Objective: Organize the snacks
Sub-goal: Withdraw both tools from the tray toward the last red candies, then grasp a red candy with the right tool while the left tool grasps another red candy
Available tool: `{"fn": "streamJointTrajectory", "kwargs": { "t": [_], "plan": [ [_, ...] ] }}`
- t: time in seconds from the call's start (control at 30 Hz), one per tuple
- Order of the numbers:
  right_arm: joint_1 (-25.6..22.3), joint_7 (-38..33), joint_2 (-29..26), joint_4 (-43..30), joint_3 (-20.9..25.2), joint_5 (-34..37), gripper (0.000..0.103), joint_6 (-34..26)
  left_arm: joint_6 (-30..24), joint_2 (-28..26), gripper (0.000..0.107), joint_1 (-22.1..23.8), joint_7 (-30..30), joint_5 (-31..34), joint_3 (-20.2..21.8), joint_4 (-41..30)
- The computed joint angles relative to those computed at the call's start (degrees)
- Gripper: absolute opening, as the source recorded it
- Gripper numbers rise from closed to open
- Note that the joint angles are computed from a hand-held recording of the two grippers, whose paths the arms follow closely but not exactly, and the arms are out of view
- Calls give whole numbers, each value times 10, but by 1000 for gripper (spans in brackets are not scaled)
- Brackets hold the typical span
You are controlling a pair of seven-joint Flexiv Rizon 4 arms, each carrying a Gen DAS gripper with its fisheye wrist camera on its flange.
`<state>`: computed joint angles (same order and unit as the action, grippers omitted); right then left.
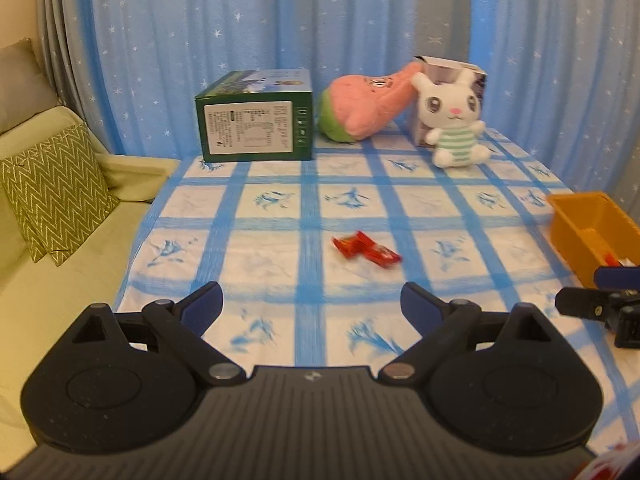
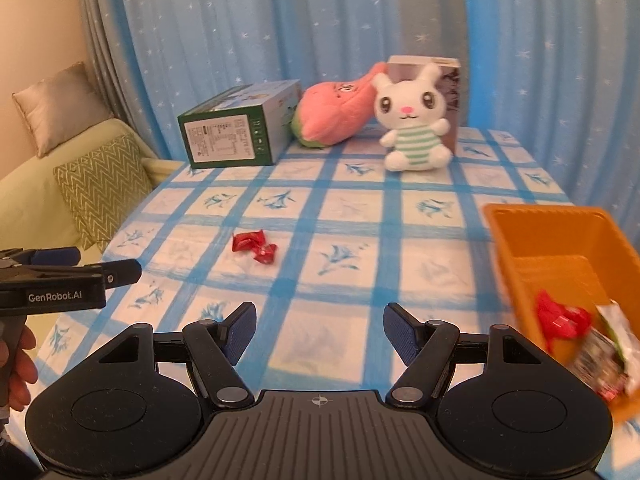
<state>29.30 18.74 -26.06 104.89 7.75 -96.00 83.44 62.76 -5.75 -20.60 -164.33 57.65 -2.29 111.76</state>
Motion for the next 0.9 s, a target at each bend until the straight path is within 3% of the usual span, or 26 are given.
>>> {"fn": "streamJointTrajectory", "kwargs": {
  "t": [0.23,0.3,0.47,0.7,0.9],
  "plan": [
    [32,-48,-97,-95,-27,34,69,21,33,-74,94,7,-17,73,34,-53],
    [45,-78,-123,-120,-39,63,59,29,51,-95,94,11,-8,68,45,-65],
    [70,-167,-182,-178,-58,147,54,44,108,-133,94,35,58,-11,65,-72],
    [88,-287,-254,-257,-55,262,42,40,200,-171,94,50,95,-76,99,-73],
    [89,-410,-305,-321,-17,346,31,0,233,-185,94,32,124,-122,134,-63]
  ]
}}
